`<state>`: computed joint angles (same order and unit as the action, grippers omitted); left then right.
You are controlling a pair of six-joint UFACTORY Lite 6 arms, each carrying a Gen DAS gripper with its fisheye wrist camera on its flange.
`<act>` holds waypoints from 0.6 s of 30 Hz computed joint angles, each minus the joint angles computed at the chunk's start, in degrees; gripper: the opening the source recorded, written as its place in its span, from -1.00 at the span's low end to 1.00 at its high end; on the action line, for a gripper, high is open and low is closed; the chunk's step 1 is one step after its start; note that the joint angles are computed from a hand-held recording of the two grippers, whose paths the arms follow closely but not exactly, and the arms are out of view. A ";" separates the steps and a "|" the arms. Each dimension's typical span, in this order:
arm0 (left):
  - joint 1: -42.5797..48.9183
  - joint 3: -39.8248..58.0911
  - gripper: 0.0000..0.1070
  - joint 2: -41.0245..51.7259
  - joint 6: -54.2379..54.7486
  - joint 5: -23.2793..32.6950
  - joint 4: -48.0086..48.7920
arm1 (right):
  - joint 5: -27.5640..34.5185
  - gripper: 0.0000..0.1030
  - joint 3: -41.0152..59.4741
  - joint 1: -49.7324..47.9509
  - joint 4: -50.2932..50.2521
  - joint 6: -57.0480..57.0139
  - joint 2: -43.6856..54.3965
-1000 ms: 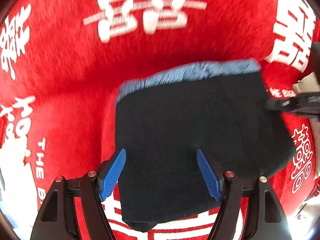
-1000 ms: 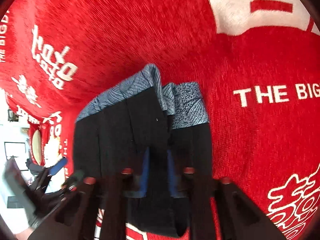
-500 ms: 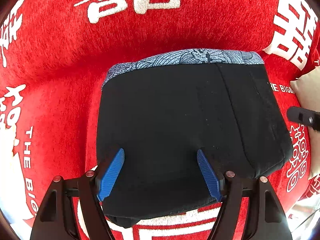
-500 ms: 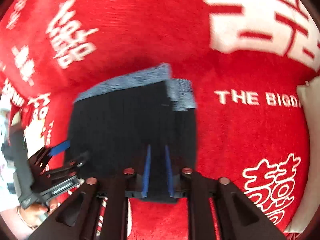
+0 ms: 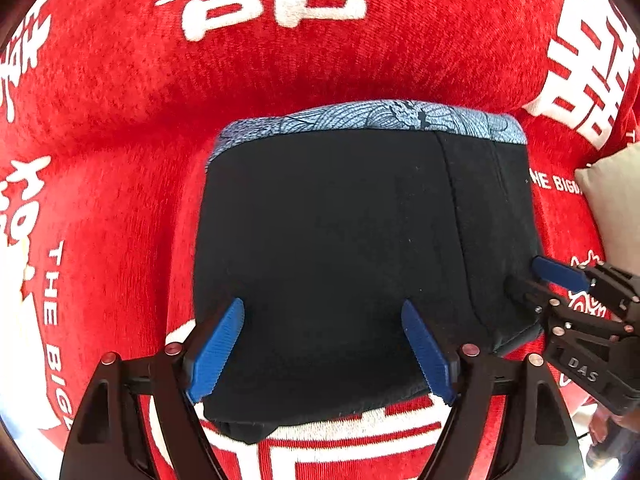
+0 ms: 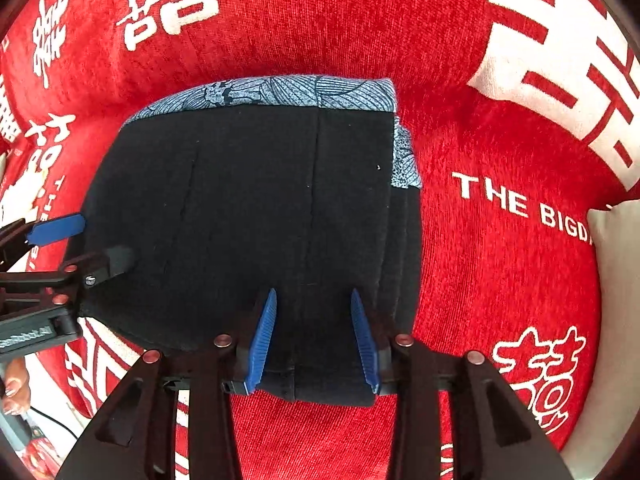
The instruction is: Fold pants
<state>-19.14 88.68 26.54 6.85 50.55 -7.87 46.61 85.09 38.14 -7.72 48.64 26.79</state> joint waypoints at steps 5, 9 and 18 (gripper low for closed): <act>2.25 -1.29 0.53 -1.76 1.12 1.29 -0.14 | 0.29 -0.13 -1.46 0.21 -0.92 2.13 -1.50; 3.36 -2.27 0.53 -2.31 1.89 1.20 -0.12 | 1.44 0.17 -4.29 0.12 -2.72 4.83 -3.49; 4.27 -3.39 0.53 -1.99 3.23 0.13 -0.55 | -0.75 0.23 -10.43 -0.70 0.51 6.85 -8.85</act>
<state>-14.87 85.29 24.55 10.08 50.68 -8.42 45.86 74.66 37.44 -7.21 55.49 17.94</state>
